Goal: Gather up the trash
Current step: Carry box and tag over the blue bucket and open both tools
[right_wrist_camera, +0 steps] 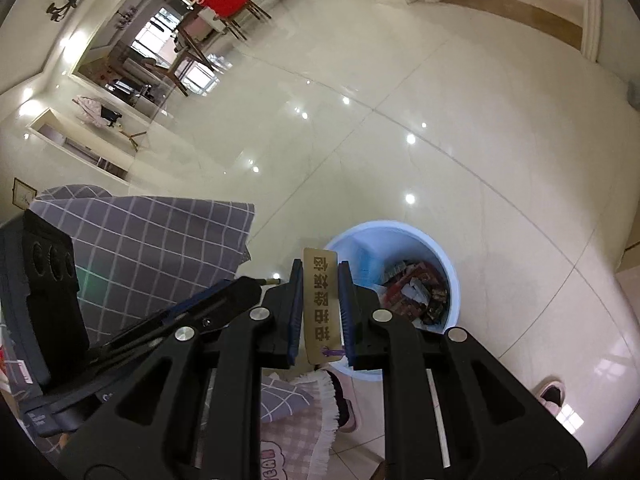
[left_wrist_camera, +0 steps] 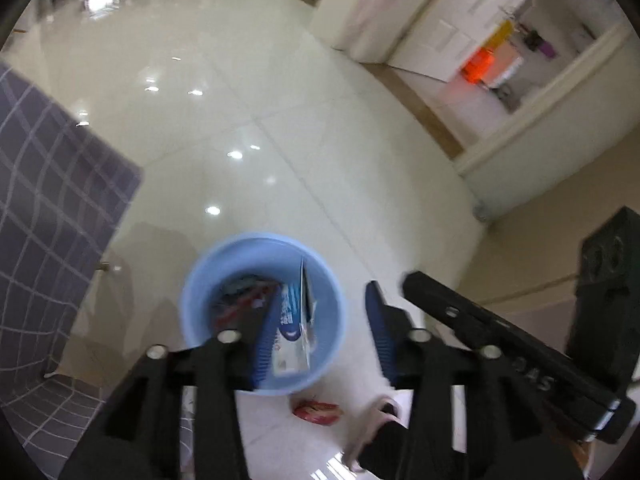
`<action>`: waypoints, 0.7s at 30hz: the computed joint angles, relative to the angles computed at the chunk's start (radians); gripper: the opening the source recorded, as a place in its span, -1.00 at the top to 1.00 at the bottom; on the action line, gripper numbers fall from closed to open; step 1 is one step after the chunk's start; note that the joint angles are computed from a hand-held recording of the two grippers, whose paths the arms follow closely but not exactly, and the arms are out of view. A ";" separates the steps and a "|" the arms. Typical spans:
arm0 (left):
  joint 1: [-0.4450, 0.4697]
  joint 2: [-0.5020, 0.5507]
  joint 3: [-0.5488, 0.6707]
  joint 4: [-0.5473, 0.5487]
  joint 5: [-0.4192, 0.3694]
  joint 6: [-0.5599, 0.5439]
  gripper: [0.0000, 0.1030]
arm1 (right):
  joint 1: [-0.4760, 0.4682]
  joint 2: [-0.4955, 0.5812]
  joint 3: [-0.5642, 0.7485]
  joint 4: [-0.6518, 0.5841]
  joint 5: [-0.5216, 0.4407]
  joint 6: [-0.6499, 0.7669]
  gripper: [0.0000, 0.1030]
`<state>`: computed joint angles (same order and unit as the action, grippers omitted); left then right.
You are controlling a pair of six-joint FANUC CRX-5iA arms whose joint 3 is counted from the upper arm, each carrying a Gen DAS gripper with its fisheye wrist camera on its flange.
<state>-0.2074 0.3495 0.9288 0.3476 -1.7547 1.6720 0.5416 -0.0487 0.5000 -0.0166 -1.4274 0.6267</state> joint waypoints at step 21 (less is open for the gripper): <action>0.007 -0.069 -0.087 -0.181 0.021 -0.063 -0.13 | 0.054 0.006 -0.058 0.052 0.056 -0.050 0.63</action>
<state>-0.2005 0.2808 0.8418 0.1667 -1.7338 1.6087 0.5956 -0.0430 0.4417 0.0356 -1.3716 0.5769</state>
